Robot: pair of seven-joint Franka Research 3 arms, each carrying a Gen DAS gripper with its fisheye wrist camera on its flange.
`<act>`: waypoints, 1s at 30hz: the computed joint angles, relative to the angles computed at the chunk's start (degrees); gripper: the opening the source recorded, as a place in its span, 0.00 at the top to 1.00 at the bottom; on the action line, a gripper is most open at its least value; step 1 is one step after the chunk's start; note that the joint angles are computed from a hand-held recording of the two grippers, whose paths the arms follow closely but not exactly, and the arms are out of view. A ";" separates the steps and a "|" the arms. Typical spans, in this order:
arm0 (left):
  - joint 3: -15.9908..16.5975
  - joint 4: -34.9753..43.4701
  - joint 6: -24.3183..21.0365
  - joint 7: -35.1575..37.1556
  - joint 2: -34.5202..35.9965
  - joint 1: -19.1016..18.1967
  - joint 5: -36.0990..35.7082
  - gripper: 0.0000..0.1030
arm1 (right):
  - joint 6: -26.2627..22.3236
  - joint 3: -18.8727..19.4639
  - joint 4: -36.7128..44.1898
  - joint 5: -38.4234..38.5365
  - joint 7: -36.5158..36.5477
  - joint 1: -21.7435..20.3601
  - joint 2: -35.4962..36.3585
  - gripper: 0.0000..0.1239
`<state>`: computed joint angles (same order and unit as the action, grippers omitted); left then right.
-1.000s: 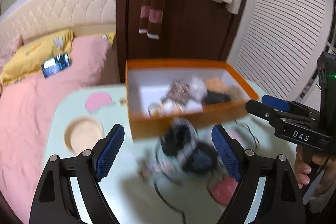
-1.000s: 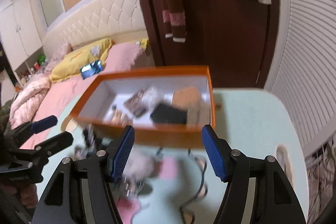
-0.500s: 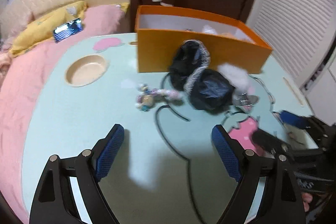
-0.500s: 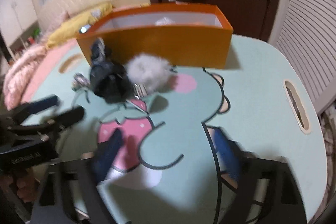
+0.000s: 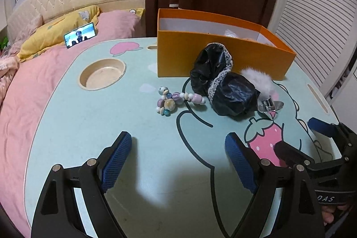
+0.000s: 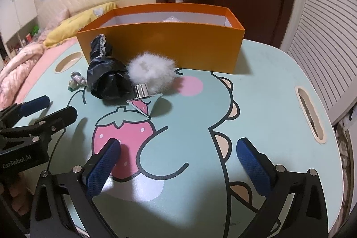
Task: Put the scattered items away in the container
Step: 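Withdraw both open grippers from the box back over the table, then grasp the silver cone-shaped knob with the right gripper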
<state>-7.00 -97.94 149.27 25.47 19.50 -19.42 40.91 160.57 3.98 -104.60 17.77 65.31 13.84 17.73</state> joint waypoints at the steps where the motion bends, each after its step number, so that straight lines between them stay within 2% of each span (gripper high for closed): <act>1: 0.07 -0.04 0.19 -0.07 0.06 0.04 0.07 0.17 | 0.52 0.05 -0.66 -0.07 -0.32 0.04 -0.64 0.17; 5: 0.17 0.12 0.33 0.19 0.33 0.10 0.07 0.17 | 2.54 1.78 0.37 1.46 -3.98 -0.42 -0.60 0.23; 7: 0.21 -0.06 0.60 0.10 0.25 0.13 0.06 0.17 | 0.06 2.31 2.54 2.65 -5.10 -0.67 0.38 0.37; 10: 0.25 -0.58 1.52 -0.17 0.03 0.29 -0.01 0.17 | -4.10 2.27 7.18 3.25 -4.90 -0.25 2.94 0.43; 15: -0.09 -4.56 9.48 -1.04 -1.79 2.80 -3.06 0.17 | -6.10 0.92 11.12 0.67 -3.53 1.70 5.43 0.45; 16: -0.23 -5.05 10.43 -0.85 -2.05 3.29 -4.21 0.17 | -6.67 1.07 11.48 0.67 -3.67 1.58 5.71 0.58; 18: 0.52 -5.90 11.73 -1.94 -2.67 3.36 -4.35 0.17 | -7.19 2.10 11.25 2.51 -5.06 0.55 5.47 0.71; 20: 0.98 -6.23 12.03 -2.20 -3.04 3.42 -3.87 0.17 | -7.69 2.59 10.94 3.57 -6.57 -0.06 4.94 0.71; 25: -1.15 -5.86 13.15 3.59 -2.71 5.71 -9.78 0.17 | -7.58 3.85 8.87 8.63 -10.72 -1.75 3.04 0.71; 28: -3.02 -3.01 10.50 10.64 -1.35 6.97 -14.31 0.17 | -6.60 4.05 7.49 11.01 -12.62 -2.07 1.92 0.71; 30: -3.13 -0.60 8.10 14.04 -0.26 6.79 -15.80 0.17 | -6.97 4.27 7.46 13.15 -13.70 -2.59 1.59 0.71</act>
<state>-10.12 -98.54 157.37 39.51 19.24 -12.63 25.11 153.60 8.25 -97.13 30.93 51.61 11.25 19.32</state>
